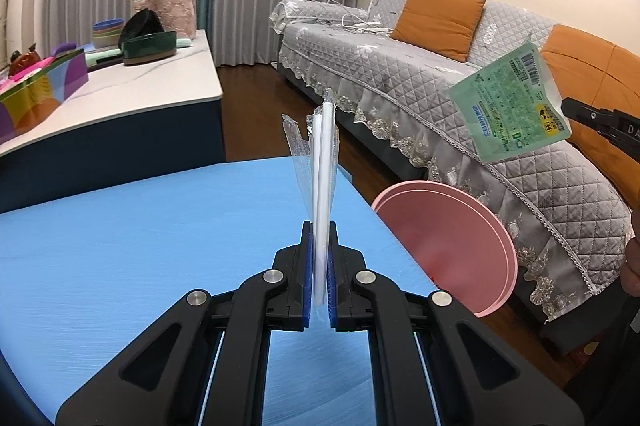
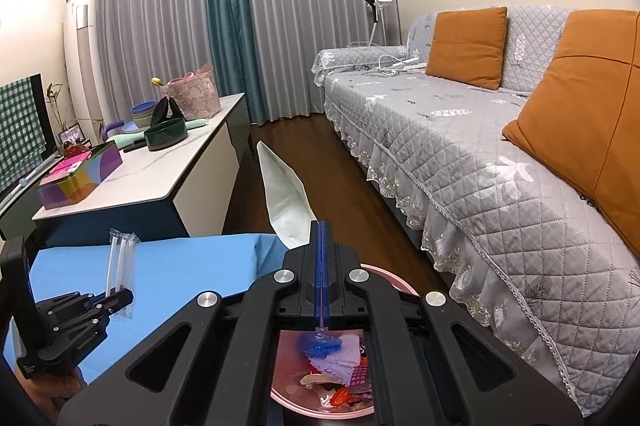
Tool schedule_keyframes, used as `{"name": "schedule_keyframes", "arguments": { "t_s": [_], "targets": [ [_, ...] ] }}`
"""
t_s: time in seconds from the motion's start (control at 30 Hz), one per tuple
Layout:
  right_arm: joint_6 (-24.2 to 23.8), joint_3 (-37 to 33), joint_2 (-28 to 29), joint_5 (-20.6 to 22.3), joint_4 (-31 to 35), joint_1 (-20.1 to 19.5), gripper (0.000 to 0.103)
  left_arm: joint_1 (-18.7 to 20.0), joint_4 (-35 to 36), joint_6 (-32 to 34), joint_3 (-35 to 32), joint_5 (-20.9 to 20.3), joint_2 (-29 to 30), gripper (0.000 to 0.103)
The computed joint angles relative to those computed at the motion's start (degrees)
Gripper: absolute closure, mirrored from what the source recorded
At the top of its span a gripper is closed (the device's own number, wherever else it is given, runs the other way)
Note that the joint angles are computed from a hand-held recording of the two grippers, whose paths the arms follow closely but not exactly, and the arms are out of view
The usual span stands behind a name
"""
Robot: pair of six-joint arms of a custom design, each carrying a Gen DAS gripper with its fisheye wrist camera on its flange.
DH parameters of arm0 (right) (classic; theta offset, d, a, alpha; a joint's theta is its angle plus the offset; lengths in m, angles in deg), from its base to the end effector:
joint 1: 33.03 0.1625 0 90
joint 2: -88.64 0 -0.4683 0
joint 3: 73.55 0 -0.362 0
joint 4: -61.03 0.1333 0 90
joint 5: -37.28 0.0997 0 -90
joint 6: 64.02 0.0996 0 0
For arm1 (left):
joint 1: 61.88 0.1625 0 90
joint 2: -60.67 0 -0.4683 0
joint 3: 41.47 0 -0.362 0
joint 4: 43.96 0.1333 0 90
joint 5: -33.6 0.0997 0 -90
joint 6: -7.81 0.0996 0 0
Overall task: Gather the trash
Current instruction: 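Carry the tube pack and panda packet in both tools over the pink bin, then open both tools to drop the tube pack and panda packet into the bin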
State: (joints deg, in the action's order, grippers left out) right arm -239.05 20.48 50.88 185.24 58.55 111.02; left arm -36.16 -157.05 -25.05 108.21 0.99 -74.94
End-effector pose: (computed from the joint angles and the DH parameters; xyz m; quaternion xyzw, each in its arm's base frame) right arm 0.4513 -0.2669 0.0467 0.2084 -0.8189 0.4634 0.2669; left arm -0.0169 -0.2492 0.3647 0.2004 0.8520 -0.4045 0.2650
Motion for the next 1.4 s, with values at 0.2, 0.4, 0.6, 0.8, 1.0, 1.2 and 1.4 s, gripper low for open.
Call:
{"name": "schedule_keyframes", "arguments": {
  "t_s": [0.2,0.4,0.6,0.8,1.0,1.2,1.4],
  "targets": [
    [0.66,0.97,-0.60,-0.20,-0.48,-1.03,0.103,1.64,-8.70,4.13,2.25,-2.23,3.49,0.097],
    [0.90,1.56,-0.50,-0.48,-0.07,-2.63,0.103,4.45,-25.85,12.75,4.82,-6.22,12.24,0.097],
    [2.10,2.12,-0.46,0.19,0.83,-4.32,0.103,9.06,-46.72,20.22,7.14,-12.18,26.16,0.097],
    [4.67,2.70,-0.36,1.01,3.44,-6.33,0.103,14.98,-60.42,23.18,7.19,-17.55,39.49,0.097],
    [10.67,2.38,0.14,-0.65,9.22,-8.64,0.099,18.39,-63.99,24.02,6.04,-19.66,46.33,0.088],
    [13.55,2.38,0.20,1.52,10.47,-8.60,0.051,17.82,-60.23,22.52,5.59,-18.76,43.81,0.070],
    [15.71,1.76,0.20,2.38,11.76,-7.68,0.040,11.35,-47.13,18.21,4.72,-14.15,33.58,0.057]
  ]
}}
